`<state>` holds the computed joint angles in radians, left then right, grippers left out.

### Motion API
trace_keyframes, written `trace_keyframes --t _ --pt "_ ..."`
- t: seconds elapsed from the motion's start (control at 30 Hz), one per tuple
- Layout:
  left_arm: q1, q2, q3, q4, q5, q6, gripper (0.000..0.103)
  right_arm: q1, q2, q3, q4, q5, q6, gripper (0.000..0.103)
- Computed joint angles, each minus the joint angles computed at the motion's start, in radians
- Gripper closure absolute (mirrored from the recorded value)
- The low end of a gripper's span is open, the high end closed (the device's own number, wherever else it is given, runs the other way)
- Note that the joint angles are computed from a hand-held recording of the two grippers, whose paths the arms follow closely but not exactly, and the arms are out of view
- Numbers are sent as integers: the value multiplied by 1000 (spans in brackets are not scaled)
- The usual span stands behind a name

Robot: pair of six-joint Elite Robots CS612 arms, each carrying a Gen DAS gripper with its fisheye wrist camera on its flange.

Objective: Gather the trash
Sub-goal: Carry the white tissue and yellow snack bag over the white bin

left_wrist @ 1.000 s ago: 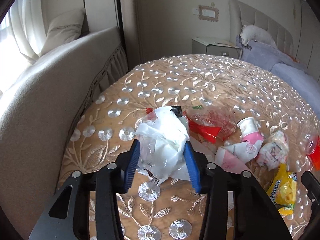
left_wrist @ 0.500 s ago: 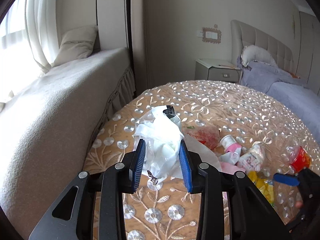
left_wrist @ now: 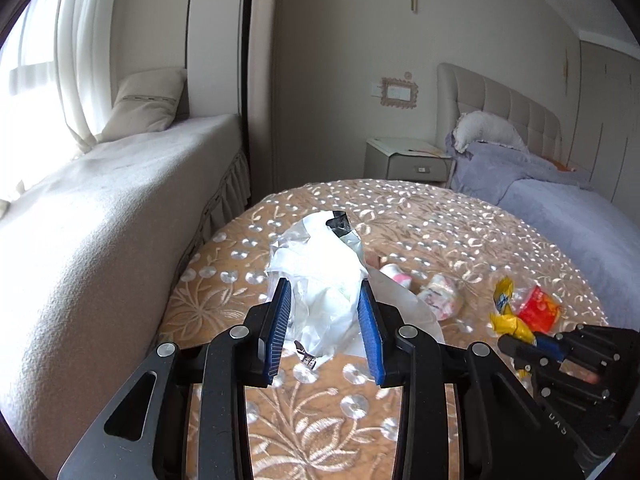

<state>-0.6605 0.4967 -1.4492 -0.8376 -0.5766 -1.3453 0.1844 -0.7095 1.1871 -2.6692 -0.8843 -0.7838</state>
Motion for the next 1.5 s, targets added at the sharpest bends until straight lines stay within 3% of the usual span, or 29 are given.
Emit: trace_keyframes --t 0.37,0.7,1.17,1.5 --pt "-65 -12 123 -408 -33 335 70 -107 -64 126 -290 33 200 94" --pt "-106 -49 298 -728 -121 599 70 -191 -90 222 -456 -21 306 94" --pt "-127 -154 582 -989 -286 809 70 -270 -92 288 -558 -135 410 94" --pt "-130 -281 899 -1185 -440 896 70 -314 -69 285 -546 -209 480 94"
